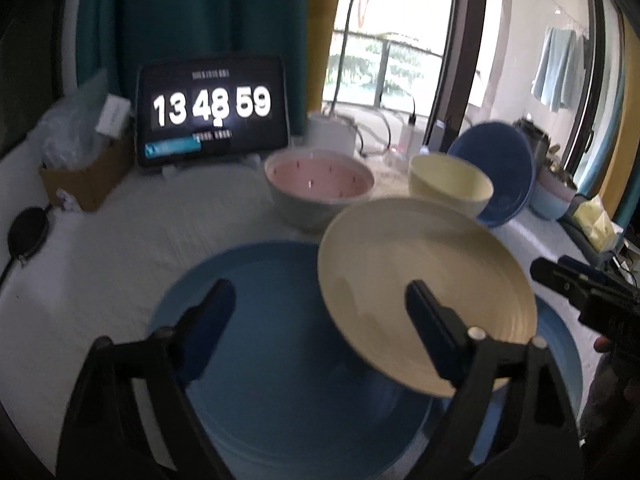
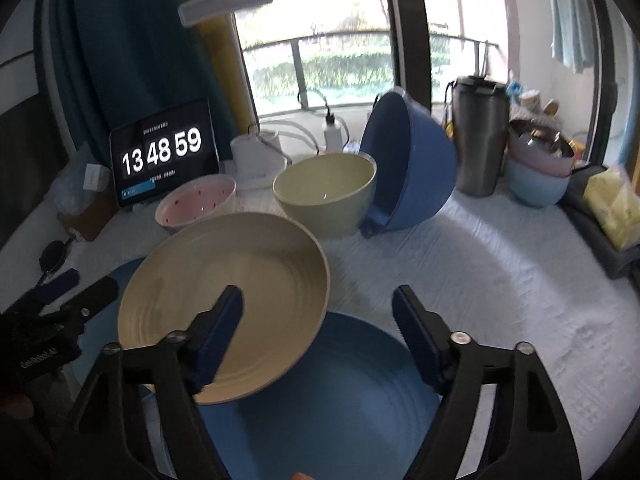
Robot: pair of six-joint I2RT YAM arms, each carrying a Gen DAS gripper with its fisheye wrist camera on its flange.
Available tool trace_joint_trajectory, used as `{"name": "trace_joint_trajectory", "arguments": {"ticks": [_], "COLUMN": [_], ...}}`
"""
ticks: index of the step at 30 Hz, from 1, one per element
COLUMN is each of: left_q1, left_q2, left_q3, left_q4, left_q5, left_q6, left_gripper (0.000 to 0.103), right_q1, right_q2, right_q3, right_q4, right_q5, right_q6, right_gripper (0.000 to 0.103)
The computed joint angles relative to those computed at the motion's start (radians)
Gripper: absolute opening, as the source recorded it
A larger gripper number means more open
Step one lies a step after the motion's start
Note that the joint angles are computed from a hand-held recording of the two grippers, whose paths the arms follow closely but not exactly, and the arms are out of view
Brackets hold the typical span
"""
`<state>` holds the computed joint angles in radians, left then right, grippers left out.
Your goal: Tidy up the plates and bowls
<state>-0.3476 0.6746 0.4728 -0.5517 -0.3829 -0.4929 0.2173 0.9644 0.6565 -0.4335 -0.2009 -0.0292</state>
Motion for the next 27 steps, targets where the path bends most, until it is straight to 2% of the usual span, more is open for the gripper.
{"name": "trace_joint_trajectory", "arguments": {"ticks": [9, 12, 15, 19, 27], "left_q1": [0.024, 0.015, 0.001, -0.029, -0.067], "left_q2": [0.118, 0.14, 0.159, 0.163, 0.131], "left_q3": [-0.02, -0.02, -0.015, -0.015, -0.017], "left_q4": [0.059, 0.072, 0.081, 0.088, 0.046], "left_q5": [0.068, 0.072, 0.072, 0.061, 0.05], "left_q6": [-0.025, -0.03, -0.03, -0.034, -0.077], "left_gripper": [0.05, 0.048, 0.042, 0.033, 0.032], "right_q1": [-0.017, -0.01, 0.003, 0.015, 0.013], "right_q2": [0.135, 0.147, 0.172, 0.154, 0.113], "right_q3": [0.046, 0.046, 0.047, 0.031, 0.016], "right_q4": [-0.024, -0.025, -0.025, -0.014, -0.021], "right_q5": [-0.011, -0.007, 0.003, -0.003, 0.003], "right_q6": [0.024, 0.021, 0.014, 0.001, 0.002], "right_gripper": [0.058, 0.053, 0.042, 0.019, 0.018]}}
